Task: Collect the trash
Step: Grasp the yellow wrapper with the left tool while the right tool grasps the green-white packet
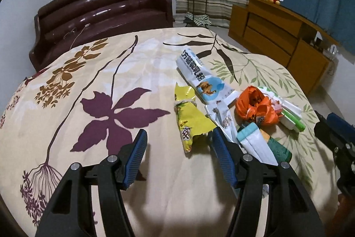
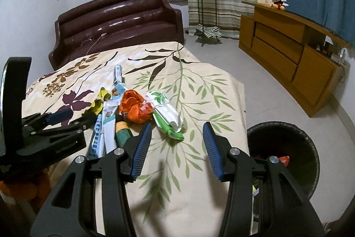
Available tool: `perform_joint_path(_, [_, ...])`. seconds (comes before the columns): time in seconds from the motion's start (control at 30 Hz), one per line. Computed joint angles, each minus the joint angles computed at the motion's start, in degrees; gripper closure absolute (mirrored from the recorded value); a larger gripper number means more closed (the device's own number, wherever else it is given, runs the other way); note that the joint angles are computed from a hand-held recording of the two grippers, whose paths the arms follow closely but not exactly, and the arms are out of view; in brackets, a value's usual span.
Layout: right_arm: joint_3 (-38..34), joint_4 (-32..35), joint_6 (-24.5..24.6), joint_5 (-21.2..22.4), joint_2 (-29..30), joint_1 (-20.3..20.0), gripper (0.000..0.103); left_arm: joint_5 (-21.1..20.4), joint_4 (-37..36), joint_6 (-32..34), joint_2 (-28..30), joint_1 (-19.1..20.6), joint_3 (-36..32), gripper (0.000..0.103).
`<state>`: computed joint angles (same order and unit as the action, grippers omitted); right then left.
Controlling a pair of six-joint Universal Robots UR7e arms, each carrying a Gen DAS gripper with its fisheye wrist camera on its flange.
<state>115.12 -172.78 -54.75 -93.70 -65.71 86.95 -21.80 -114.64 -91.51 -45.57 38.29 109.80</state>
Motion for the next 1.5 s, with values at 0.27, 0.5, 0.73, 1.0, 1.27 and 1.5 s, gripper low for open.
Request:
perform_joint_path(0.27, [0.02,-0.09,0.15,-0.10,0.25,0.21,0.056,1.32,4.46,-4.61,-1.40,-0.62,0.40,0.043])
perform_joint_path(0.5, [0.13,-0.47,0.66,-0.09,0.49,0.69,0.056,0.57,9.37,-10.74,-3.68,-1.49,0.94,0.043])
perform_joint_path(0.73, [-2.46,-0.19,1.20,0.06,1.77,1.04,0.056,1.47,2.18,-2.16,-3.17,-0.37,0.15,0.043])
perform_joint_path(1.0, [-6.45,0.95,2.13,-0.33,4.32,1.61,0.056,-1.50,-8.84,8.76,-2.34,4.18,-0.34,0.043])
perform_joint_path(1.27, [-7.48,2.12,2.22,-0.86,5.66,1.67,0.056,-2.95,-14.59,14.58,-2.09,5.42,0.39,0.060])
perform_joint_path(1.5, [-6.71,2.12,1.83,-1.66,5.75,1.72,0.056,-3.14,-20.69,18.01,-2.85,4.90,3.07,0.078])
